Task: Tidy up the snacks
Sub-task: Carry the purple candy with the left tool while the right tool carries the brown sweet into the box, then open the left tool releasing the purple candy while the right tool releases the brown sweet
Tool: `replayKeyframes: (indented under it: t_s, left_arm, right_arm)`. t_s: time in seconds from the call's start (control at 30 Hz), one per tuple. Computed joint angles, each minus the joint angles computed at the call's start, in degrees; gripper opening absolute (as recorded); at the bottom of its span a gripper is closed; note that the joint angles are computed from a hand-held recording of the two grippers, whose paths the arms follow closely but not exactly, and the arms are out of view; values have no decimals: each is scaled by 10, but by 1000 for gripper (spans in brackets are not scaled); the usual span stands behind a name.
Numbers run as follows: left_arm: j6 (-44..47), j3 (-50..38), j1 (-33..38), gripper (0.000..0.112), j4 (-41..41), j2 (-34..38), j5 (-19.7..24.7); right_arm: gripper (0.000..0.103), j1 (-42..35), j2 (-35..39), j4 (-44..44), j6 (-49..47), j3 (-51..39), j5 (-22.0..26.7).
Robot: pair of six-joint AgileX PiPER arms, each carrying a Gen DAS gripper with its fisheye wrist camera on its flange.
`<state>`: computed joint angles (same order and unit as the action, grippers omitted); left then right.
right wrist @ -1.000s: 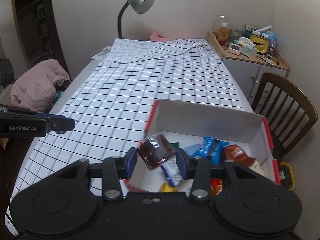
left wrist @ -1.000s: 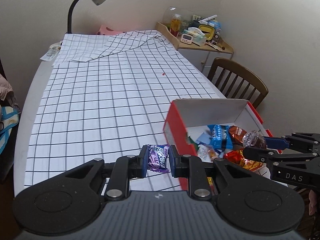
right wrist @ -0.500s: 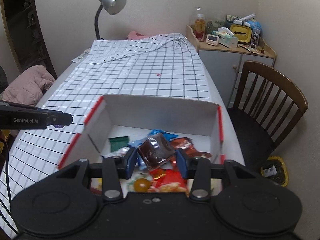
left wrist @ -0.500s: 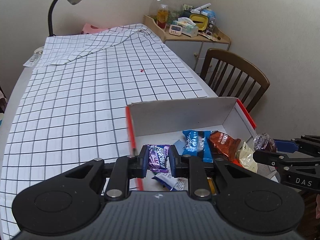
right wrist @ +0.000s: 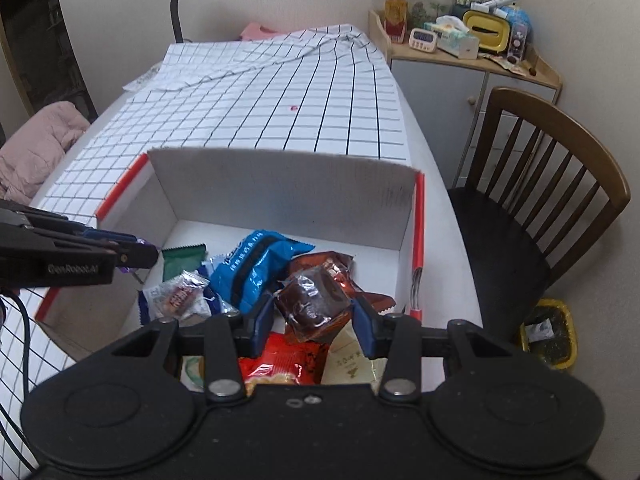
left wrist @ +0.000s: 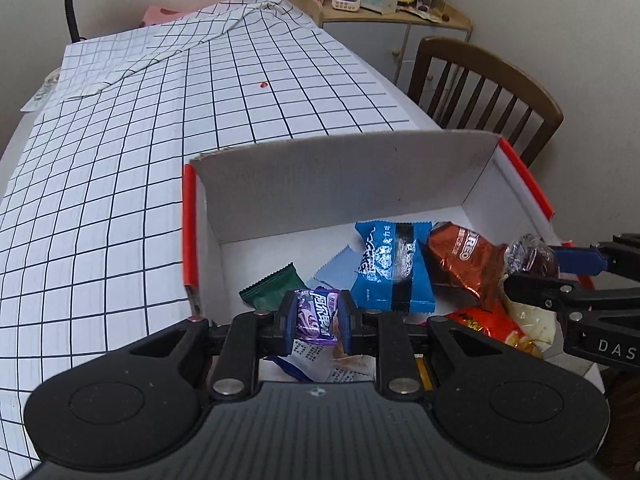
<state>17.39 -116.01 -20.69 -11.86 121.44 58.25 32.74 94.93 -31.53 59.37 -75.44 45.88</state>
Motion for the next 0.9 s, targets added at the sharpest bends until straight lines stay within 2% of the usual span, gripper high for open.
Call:
replayKeyframes:
  t_s: [0.53,0.9]
  left_arm:
    - [-20,35,-34,21,39,8,-20]
    - [-33,59,-40,25,34,-12,-25]
  right_arm:
    - [43,-9,24,31,-49,6,-27]
    - [58,-2,-5,22,-37,35,-42]
